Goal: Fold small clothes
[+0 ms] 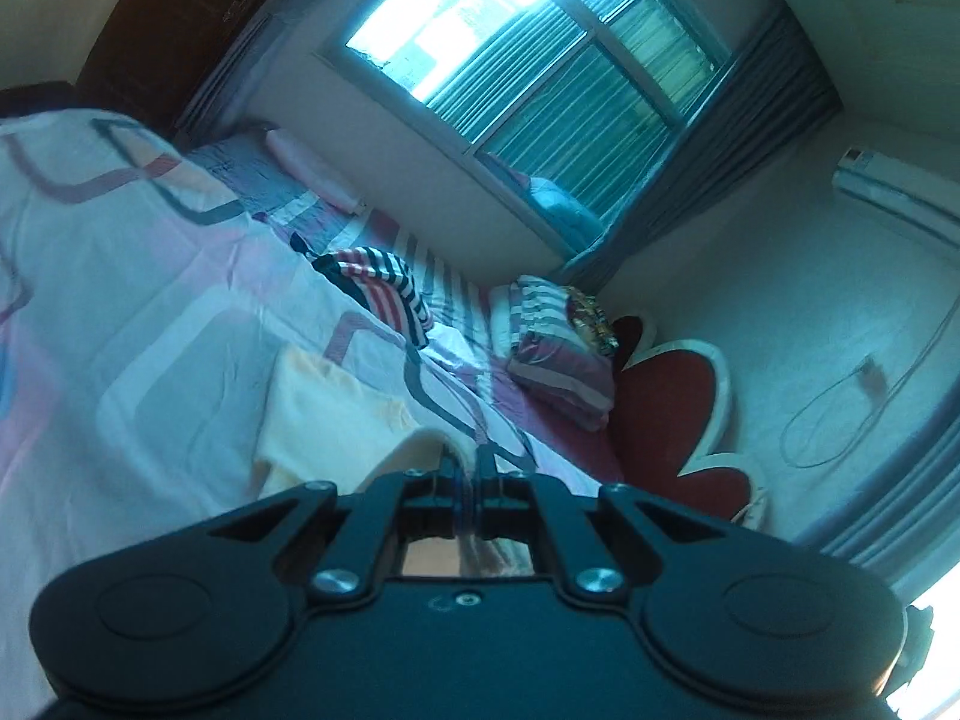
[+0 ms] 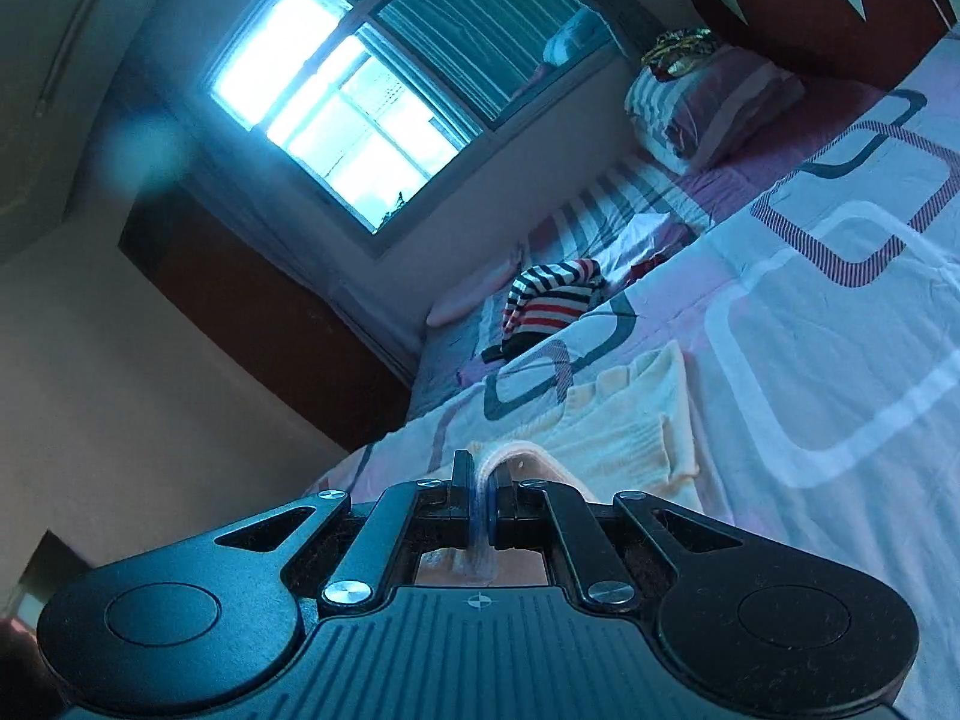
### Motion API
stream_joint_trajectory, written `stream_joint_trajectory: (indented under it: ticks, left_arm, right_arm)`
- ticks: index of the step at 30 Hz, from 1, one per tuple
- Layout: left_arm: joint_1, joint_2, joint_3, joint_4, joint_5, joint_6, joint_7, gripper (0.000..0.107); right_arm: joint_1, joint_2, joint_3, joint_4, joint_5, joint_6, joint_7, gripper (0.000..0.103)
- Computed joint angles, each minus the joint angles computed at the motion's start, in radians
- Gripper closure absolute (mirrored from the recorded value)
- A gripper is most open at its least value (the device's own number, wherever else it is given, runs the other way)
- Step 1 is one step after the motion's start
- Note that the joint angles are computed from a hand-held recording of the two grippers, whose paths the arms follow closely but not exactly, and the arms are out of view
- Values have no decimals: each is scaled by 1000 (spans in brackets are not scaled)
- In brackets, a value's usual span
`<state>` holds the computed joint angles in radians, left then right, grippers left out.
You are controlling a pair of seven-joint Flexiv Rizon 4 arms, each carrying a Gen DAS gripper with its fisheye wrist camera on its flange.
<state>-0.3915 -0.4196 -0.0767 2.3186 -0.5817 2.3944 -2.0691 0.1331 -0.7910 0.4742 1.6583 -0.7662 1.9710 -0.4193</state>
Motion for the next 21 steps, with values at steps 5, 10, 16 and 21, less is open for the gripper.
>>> stream_joint_trajectory:
  ticks: [5, 10, 16, 21]
  left_arm:
    - [128, -98, -13, -135, 107, -171, -28, 104]
    - [226, -192, -18, -239, 203, -287, -57, 104]
    - [274, -277, -13, -362, 247, -374, -32, 104]
    - [389, -359, -102, -454, 328, -406, -37, 104]
  right_arm:
    - [-91, -260, 254, -262, -113, -287, -50, 100]
    - [-63, -457, 397, -474, -69, -472, -213, 100]
    - [23, -592, 490, -718, 1, -613, -377, 100]
    - [91, -678, 583, -911, 80, -737, -503, 100]
